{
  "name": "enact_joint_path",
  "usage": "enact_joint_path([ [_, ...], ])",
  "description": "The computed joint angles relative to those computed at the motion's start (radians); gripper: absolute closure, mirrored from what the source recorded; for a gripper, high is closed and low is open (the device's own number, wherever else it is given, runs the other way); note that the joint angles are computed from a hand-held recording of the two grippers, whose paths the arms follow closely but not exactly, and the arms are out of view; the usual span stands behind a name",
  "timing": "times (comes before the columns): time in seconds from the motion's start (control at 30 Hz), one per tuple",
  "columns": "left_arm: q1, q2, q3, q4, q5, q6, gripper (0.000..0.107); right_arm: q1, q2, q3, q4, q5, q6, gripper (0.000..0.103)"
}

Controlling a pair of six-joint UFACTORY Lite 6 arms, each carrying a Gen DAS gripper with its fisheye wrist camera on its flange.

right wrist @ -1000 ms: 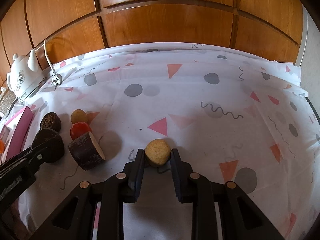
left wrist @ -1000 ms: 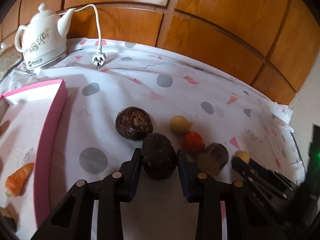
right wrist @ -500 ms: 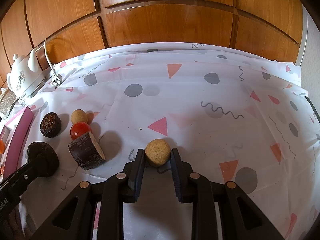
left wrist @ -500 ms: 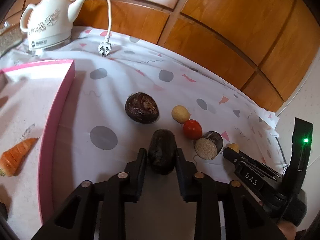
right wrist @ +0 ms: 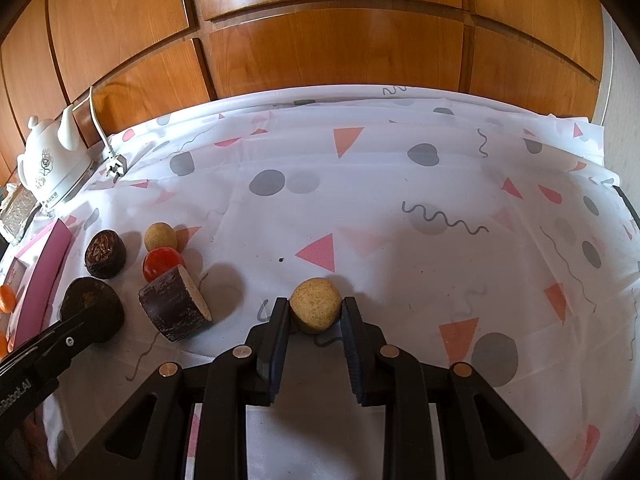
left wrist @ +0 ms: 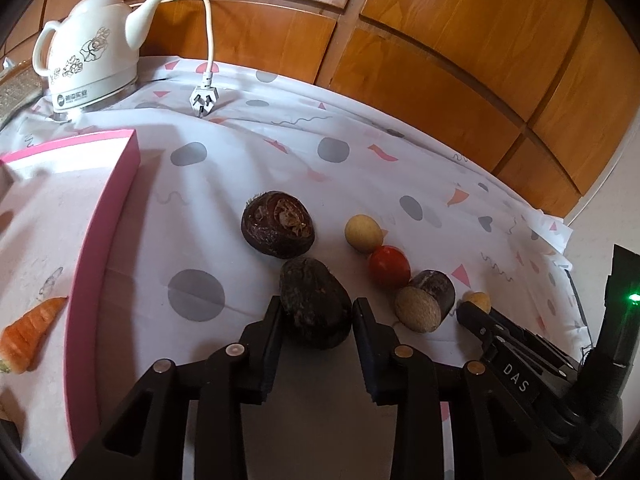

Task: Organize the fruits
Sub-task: 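Grasp the yellow round ball with the right gripper while the left grasps a dark round fruit, then carry the yellow ball and dark fruit over the pink tray with both grippers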

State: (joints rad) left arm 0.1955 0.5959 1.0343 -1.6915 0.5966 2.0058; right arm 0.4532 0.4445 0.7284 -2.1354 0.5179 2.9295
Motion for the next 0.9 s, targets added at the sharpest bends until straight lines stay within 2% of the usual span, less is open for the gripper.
enact_joint_path([
  [0.43, 0.029, -0.101, -0.123, -0.06, -0.023, 0.171, 0.076, 0.006, 0.001, -0.001, 0.02, 0.007, -0.024, 0.077],
  [0.7, 0.113, -0.215, -0.219, 0.027, 0.035, 0.174, 0.076, 0.01, -0.007, 0.018, 0.103, -0.021, -0.135, 0.078],
  [0.9, 0.186, -0.294, -0.264, 0.102, 0.082, 0.15, 0.076, 0.047, -0.073, -0.04, 0.129, -0.037, -0.143, 0.078],
])
